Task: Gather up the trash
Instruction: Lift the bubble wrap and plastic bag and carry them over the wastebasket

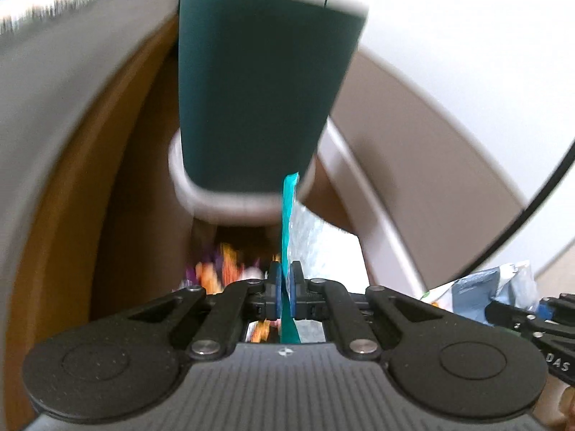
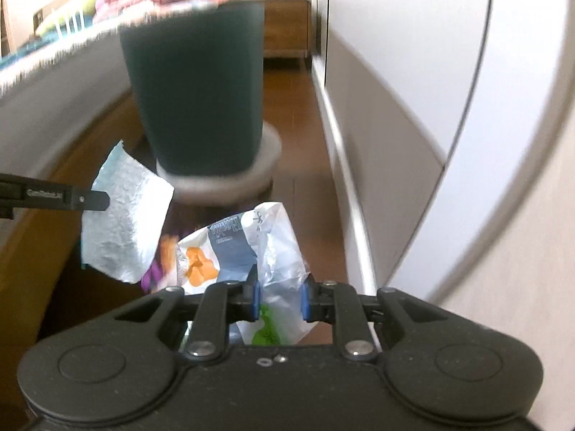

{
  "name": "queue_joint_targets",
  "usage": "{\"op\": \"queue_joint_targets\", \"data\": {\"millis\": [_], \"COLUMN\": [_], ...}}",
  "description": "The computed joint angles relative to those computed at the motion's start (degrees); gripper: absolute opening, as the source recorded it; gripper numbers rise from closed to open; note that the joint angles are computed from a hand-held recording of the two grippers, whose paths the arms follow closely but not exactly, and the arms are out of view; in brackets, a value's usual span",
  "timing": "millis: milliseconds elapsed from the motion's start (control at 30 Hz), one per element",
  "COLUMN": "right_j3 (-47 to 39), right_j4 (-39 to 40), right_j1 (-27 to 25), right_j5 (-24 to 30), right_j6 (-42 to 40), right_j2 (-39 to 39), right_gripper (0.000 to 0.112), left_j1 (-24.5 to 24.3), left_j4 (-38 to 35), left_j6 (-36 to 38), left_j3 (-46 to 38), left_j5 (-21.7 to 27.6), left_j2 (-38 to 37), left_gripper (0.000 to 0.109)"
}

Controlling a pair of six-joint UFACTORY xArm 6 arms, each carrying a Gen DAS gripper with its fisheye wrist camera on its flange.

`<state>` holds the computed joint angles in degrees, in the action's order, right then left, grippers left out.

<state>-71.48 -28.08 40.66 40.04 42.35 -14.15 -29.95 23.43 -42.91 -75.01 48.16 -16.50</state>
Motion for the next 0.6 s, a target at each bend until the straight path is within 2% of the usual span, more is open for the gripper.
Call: {"op": "queue_joint_targets", "data": {"millis": [200,400,533,600], "right_j3": [-12.96,-30.64,-46.18,-58.17], "right_j4": [-4.40,-8.41,-7.95,-6.89], "right_j1": [-1.56,-2.01,-2.67,-2.39], "right_j5": [-1.06,-0.70,1.08,4.22], "right_j6": [0.40,-0.49,-5.42,-9.54], "right_j2": [6.17,15.93,25.46,32.71], "right_gripper": [0.019,0.019,0.019,0.019], "left_j1": [1.19,2.76,3.95,4.94], "left_j4": [3.00,4.10,5.80,5.49], "left_j6": [1.36,4.43,8.17,10.92], "left_j3": [-13.94,-31.21,-49.57,-60.53], "left_j5": [0.03,2.53,6.72,9.64], "left_j2": [5.75,14.90,25.07,31.56], "left_gripper": [0.004,0.004,0.004,0.004]}}
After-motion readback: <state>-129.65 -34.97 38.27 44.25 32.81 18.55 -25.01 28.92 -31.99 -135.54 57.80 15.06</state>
